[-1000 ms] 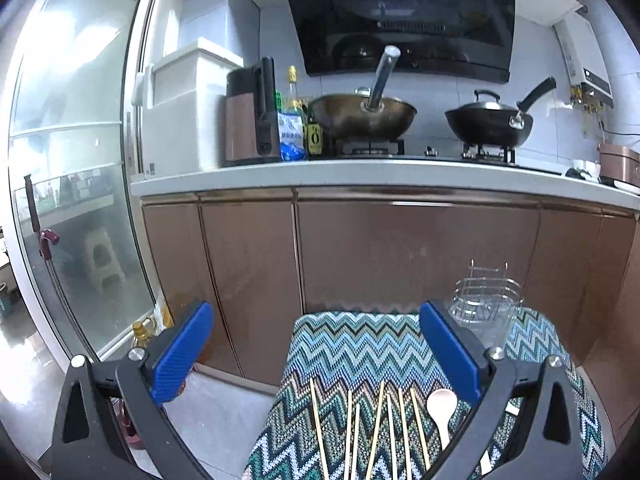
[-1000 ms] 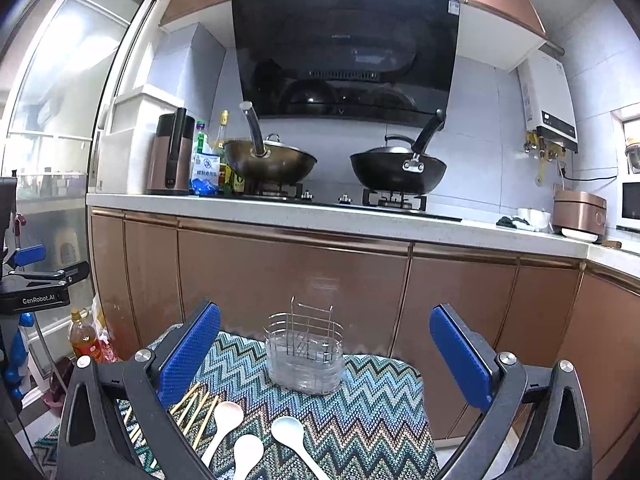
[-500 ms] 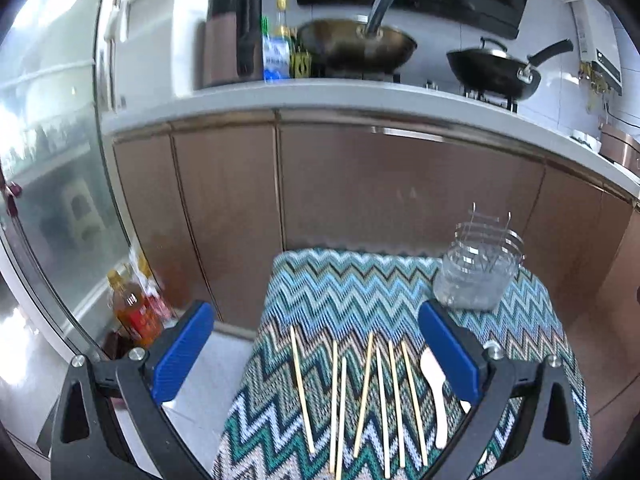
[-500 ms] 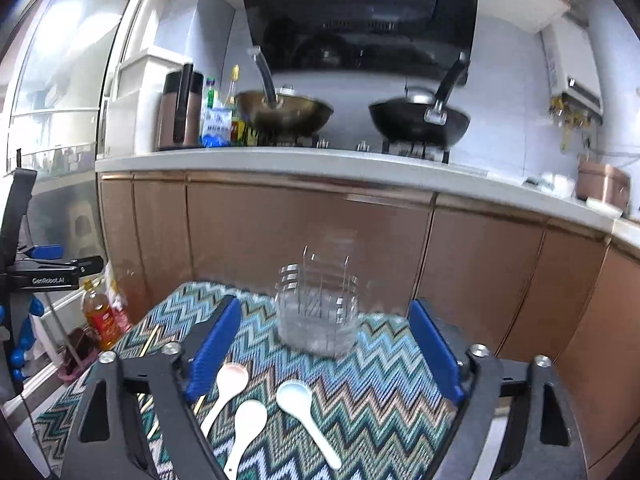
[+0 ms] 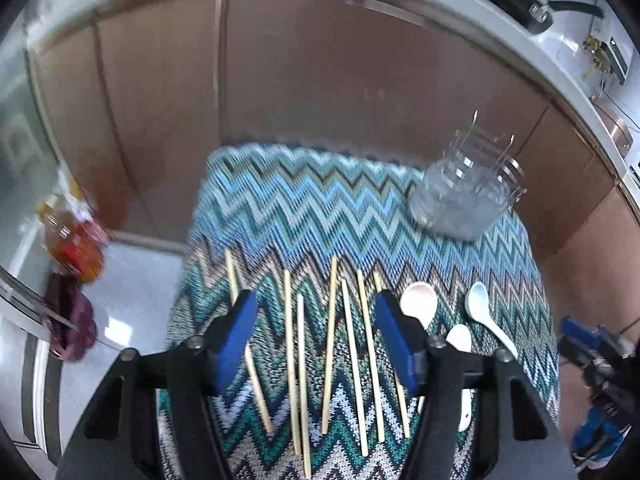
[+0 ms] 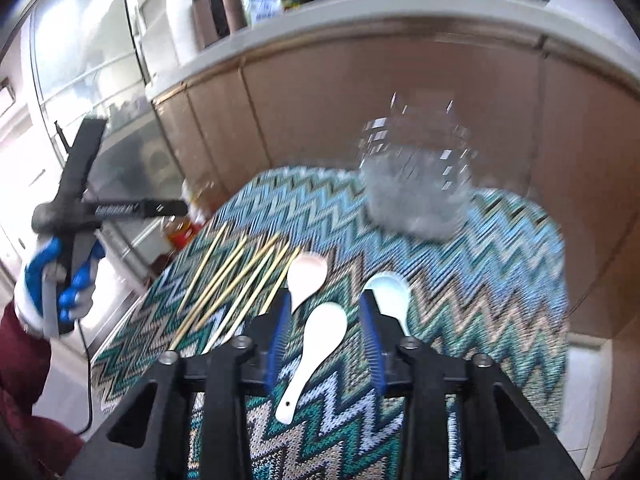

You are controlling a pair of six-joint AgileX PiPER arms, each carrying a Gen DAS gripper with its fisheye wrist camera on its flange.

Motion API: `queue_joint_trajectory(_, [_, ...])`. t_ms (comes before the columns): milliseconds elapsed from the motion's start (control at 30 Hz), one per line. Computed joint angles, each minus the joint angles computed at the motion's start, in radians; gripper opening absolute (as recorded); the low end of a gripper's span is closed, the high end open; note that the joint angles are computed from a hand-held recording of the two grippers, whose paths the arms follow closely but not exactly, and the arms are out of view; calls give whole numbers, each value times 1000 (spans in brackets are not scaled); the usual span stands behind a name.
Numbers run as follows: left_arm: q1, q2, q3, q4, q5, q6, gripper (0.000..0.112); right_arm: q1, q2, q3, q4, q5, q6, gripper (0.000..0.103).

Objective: Organize utensils
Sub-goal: 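Lower the right tool and grasp a white spoon while the left tool grasps a bamboo chopstick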

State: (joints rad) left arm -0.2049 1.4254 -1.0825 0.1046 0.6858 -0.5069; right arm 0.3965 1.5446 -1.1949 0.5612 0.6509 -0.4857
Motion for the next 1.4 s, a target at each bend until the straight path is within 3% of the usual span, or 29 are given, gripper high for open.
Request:
queue_joint_trajectory(100, [77, 117, -62, -195, 32, 206, 39, -30, 88, -35, 86, 65, -85, 23])
queue_joint_trajectory(200, [133, 232, -133, -307, 96, 316, 27, -33, 165, -89, 114, 125, -104, 23])
queue_joint_trajectory(467, [178, 409, -283, -292, 184, 315, 20, -44, 305, -178, 126, 187, -121, 23])
queue_joint_trajectory(600, [182, 478, -343, -279, 223, 314, 11, -47, 358, -226, 128, 231, -124, 23])
queue_joint_trajectory(1000, [192, 556, -406, -309, 272, 349, 9, -65, 492, -375, 113, 368, -127, 23])
queue_joint_trajectory(1400, [235, 573, -427, -378, 313, 437, 10, -39, 610, -538, 60, 448, -91, 22])
